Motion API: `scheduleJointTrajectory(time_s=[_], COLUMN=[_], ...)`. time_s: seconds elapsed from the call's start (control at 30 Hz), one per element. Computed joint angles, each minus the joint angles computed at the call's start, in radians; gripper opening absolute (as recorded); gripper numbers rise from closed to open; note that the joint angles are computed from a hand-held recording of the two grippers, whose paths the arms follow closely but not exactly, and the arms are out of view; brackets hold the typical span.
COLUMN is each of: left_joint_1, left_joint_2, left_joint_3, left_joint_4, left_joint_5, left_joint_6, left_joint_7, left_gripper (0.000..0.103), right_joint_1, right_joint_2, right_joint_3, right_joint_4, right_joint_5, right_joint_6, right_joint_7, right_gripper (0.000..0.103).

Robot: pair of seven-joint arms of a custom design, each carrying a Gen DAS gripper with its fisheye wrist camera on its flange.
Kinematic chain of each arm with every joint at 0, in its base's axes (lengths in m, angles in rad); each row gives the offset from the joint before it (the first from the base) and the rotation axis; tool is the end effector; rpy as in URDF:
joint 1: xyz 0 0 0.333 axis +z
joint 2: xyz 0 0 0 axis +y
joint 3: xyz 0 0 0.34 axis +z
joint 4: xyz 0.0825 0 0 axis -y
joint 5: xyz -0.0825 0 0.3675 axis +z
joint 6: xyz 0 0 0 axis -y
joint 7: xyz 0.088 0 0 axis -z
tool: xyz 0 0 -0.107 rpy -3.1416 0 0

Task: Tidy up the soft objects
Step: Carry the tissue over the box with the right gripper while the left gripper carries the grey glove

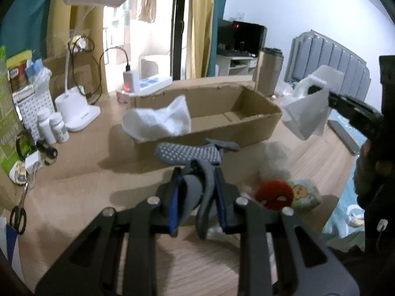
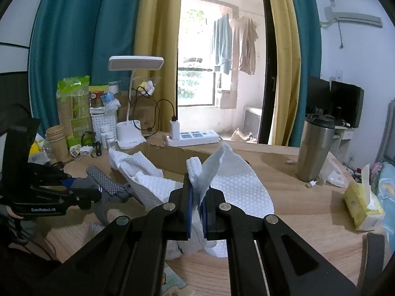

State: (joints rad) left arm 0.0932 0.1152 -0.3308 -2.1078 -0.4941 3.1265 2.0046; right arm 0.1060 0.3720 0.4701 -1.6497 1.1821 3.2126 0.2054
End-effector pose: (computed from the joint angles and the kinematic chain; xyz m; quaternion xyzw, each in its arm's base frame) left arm 0.5890 -0.0928 0.5005 -0.5819 0.6836 -0.3655 0.2459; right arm 0.6321 0.2425 0.5301 -0.7308 0.3961 -0.2805 0.4799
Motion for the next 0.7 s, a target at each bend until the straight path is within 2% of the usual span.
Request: scheduleJointTrajectory(time_s=[0.1, 0.17, 0.3, 0.57, 0.7], left_joint_1=[0.053, 0.059, 0.095, 0.057, 0.037], left_joint_2=[0.0, -0.002, -0.006, 0.002, 0.012], left_joint_3=[-0.074, -0.093, -0.167, -0.158, -0.151], left_joint_4=[0.016, 0.025, 0.069, 0.151, 0.2], left_joint_5=[-0.122, -0.192, -0.437, -0.67, -0.816], left_joint_6=[0.014, 0.025, 0.041, 0.048, 0.054], left_joint_7=[0.119, 0.184, 0.417, 0.651, 0.788], left_gripper=[0.026, 0.026, 0.026, 0.026, 0.026], right_joint_1=[-0.01, -0.017, -0.026, -0.025, -0.005], right_joint_2=[-0.002, -0.002, -0.003, -0.001, 0.005], right_joint_3=[0.012, 0.02, 0.032, 0.034, 0.01], right_joint_4=[0.004, 0.006, 0.015, 0.047, 0.077], right_joint_5=[0.017, 0.032, 0.067, 0.168, 0.235], right_joint_6=[0.007, 0.011, 0.022, 0.037, 0.041], right_joint_7=[-0.02, -0.035, -0.071, -0.174, -0.236], right_gripper=[0.007, 0.007, 0.007, 0.007, 0.007])
